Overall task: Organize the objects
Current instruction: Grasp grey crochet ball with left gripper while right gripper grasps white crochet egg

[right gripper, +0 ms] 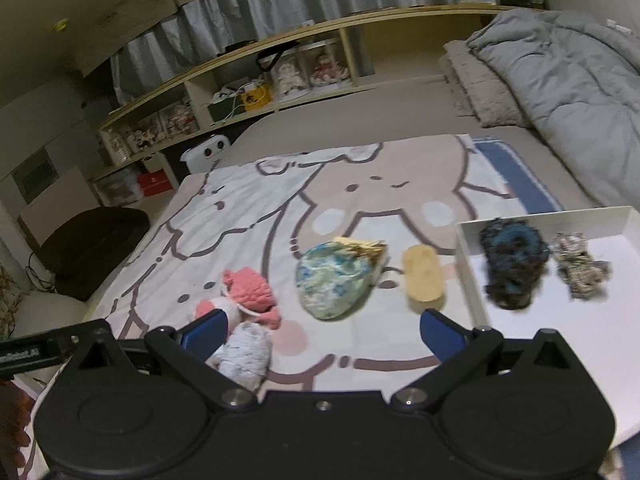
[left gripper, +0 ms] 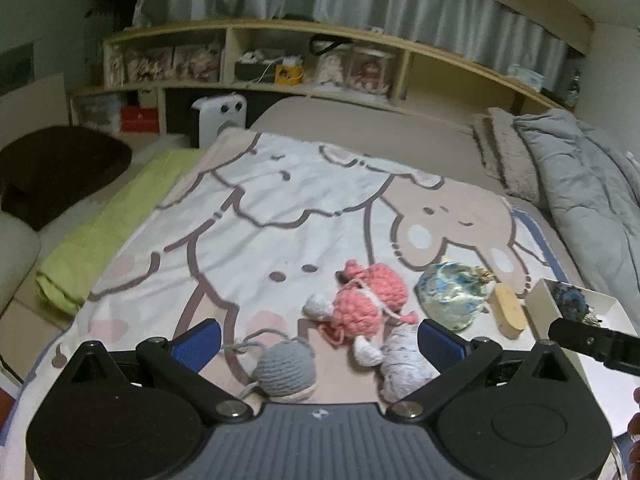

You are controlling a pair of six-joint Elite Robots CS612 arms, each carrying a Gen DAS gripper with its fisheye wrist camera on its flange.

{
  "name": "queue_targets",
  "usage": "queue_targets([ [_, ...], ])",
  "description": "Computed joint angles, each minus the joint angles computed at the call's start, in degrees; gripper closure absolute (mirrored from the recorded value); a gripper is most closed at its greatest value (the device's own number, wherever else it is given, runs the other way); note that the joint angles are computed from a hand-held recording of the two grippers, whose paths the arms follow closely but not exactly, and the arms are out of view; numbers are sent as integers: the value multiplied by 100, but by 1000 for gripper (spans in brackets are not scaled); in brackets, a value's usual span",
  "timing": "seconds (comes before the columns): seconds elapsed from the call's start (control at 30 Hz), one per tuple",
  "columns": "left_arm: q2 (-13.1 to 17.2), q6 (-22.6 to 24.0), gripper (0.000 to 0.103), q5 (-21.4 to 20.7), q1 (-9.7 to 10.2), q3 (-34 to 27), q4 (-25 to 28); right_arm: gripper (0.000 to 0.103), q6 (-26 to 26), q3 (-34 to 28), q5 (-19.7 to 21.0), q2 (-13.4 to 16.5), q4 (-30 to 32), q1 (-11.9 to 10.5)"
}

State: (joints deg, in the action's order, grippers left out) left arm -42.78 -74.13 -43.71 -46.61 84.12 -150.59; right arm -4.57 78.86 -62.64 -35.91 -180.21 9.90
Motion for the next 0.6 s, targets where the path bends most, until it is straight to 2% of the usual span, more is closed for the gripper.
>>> queue_targets([
  [0.2,89,-111,17,-441,145,-99,127,0,-82,-129,83,142,62,138],
  [0.37,179,-82,22,-726,224,-191,218,0,-51,-281,71,256,353,226],
  [0.5,215,-266,28,-928,299,-233,476,0,37,-506,298,431,573,248],
  [0.6,232,-408,32,-1079,350,-208,436,1,271,-694,495,548,905,256],
])
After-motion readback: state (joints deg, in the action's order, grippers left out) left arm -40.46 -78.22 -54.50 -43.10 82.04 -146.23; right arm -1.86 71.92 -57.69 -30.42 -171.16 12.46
